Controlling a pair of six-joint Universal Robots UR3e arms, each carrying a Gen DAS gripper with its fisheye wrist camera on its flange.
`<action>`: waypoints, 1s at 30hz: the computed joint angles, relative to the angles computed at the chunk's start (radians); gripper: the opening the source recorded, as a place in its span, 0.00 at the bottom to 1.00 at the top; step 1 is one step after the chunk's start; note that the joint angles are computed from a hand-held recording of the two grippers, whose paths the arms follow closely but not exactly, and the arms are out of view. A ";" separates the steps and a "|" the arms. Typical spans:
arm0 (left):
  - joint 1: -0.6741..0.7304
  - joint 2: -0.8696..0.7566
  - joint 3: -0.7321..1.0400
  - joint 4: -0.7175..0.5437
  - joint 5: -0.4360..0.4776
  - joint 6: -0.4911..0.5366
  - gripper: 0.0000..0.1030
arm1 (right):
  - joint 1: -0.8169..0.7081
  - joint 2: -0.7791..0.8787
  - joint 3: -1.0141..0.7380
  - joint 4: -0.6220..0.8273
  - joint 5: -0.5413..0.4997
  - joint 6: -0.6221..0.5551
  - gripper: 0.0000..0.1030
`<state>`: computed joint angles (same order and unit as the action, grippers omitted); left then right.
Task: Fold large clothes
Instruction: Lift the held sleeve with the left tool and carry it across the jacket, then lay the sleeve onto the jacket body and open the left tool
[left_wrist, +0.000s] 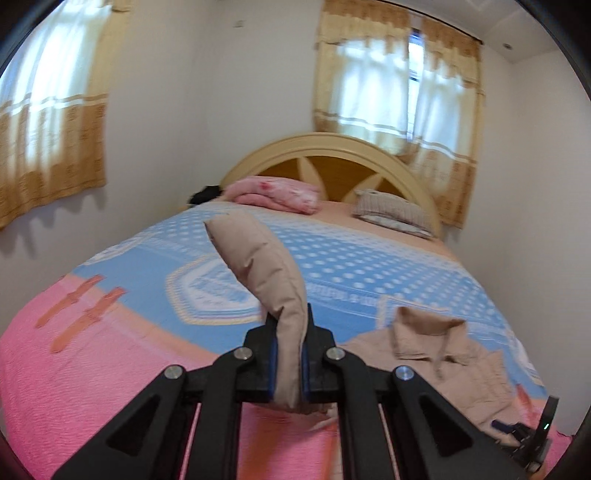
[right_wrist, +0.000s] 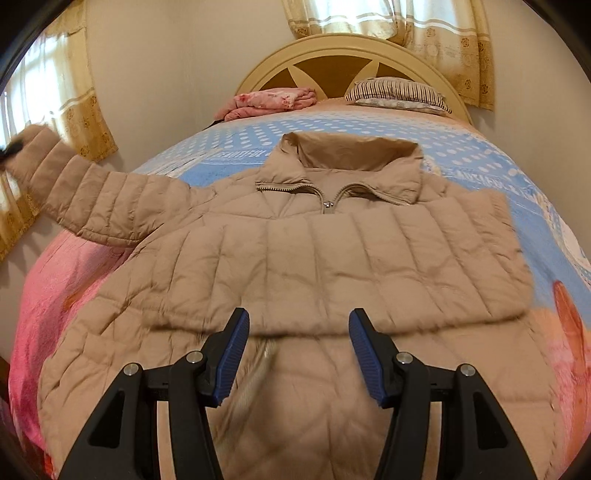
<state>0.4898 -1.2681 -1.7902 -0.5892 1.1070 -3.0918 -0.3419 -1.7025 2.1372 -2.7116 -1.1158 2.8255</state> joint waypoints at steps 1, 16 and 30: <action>-0.040 -0.019 0.010 0.013 0.022 -0.010 0.09 | -0.022 -0.041 0.039 0.000 0.011 -0.016 0.55; -0.748 -0.592 0.571 -0.004 0.326 -0.113 0.09 | -0.280 -0.286 0.304 0.077 0.190 -0.121 0.55; -0.959 -0.976 0.908 -0.138 0.495 -0.112 0.10 | -0.330 -0.243 0.326 0.107 0.233 -0.129 0.56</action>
